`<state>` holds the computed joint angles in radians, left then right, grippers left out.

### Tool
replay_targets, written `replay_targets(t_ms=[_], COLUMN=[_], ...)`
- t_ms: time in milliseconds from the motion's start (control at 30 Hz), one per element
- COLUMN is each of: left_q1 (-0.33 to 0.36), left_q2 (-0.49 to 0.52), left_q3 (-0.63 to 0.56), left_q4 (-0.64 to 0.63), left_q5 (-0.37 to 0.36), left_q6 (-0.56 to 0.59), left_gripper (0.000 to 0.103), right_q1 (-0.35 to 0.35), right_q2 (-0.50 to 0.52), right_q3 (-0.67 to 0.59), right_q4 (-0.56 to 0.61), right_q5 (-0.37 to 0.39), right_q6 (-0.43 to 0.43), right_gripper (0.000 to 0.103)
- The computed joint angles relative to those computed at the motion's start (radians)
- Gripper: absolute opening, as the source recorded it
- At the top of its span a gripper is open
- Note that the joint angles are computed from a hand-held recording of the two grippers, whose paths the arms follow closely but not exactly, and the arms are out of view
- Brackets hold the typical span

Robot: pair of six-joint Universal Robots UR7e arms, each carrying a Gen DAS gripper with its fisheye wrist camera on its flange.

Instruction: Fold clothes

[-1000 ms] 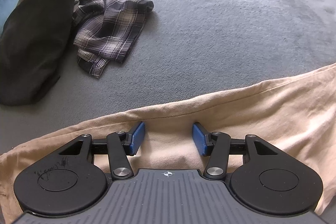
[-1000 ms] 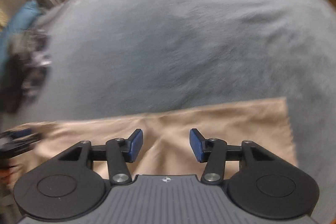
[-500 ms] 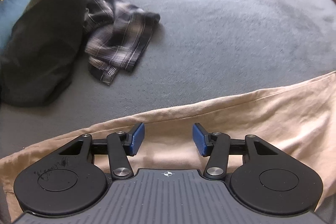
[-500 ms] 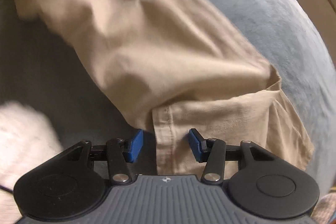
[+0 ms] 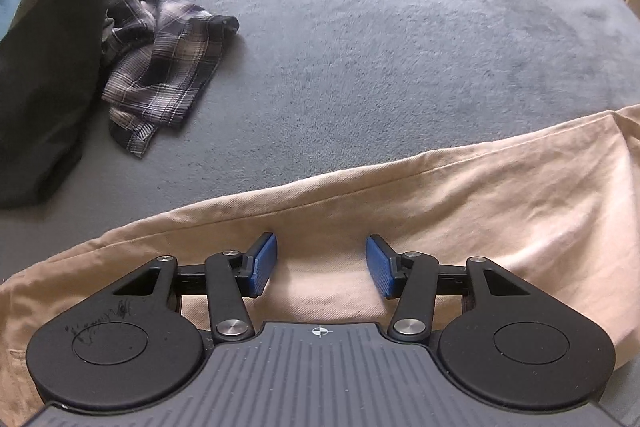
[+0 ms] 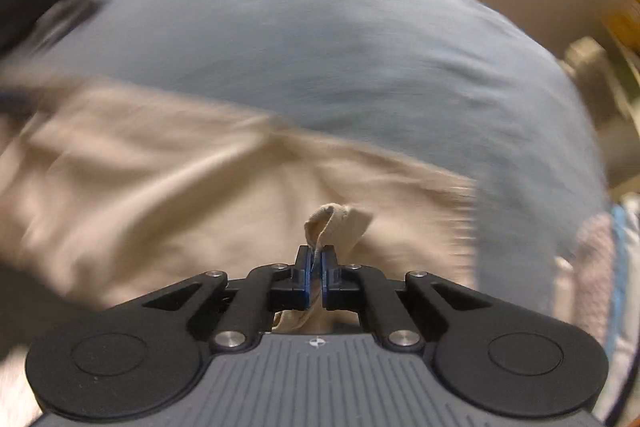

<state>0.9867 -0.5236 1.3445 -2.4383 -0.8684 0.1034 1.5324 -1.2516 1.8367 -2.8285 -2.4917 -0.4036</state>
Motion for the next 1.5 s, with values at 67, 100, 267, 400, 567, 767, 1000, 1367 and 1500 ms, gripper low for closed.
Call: replay_targets(t_ms=[67, 100, 267, 400, 567, 767, 1000, 1367, 1500], left_q1=[-0.002, -0.002, 0.000, -0.002, -0.003, -0.006, -0.009, -0.007, -0.005], left_q2=[0.002, 0.003, 0.008, 0.013, 0.016, 0.022, 0.030, 0.028, 0.023], left_q3=[-0.003, -0.004, -0.011, -0.010, -0.015, -0.018, -0.022, -0.010, 0.005], left_q4=[0.003, 0.004, 0.002, -0.004, 0.004, 0.007, 0.011, -0.013, -0.041], left_q5=[0.002, 0.003, 0.011, 0.022, 0.028, 0.040, 0.054, 0.054, 0.052], left_q6=[0.003, 0.004, 0.011, 0.016, 0.015, 0.012, 0.010, 0.001, 0.009], left_gripper=[0.050, 0.050, 0.050, 0.051, 0.051, 0.051, 0.051, 0.051, 0.051], right_q1=[-0.039, -0.056, -0.121, -0.153, -0.181, -0.215, -0.255, -0.230, -0.214], right_q2=[-0.002, 0.000, 0.004, 0.014, 0.063, 0.086, 0.097, -0.001, 0.099], right_q3=[-0.040, -0.058, -0.120, -0.142, -0.178, -0.206, -0.219, -0.176, -0.234], right_q4=[-0.016, -0.024, -0.031, -0.040, -0.063, -0.064, -0.048, 0.084, 0.128], right_q5=[-0.004, -0.009, -0.014, 0.002, 0.015, 0.033, 0.054, 0.274, 0.153], right_q6=[0.008, 0.004, -0.025, -0.044, -0.083, -0.069, -0.020, 0.064, 0.048], right_gripper=[0.003, 0.003, 0.003, 0.003, 0.003, 0.000, 0.000, 0.003, 0.003])
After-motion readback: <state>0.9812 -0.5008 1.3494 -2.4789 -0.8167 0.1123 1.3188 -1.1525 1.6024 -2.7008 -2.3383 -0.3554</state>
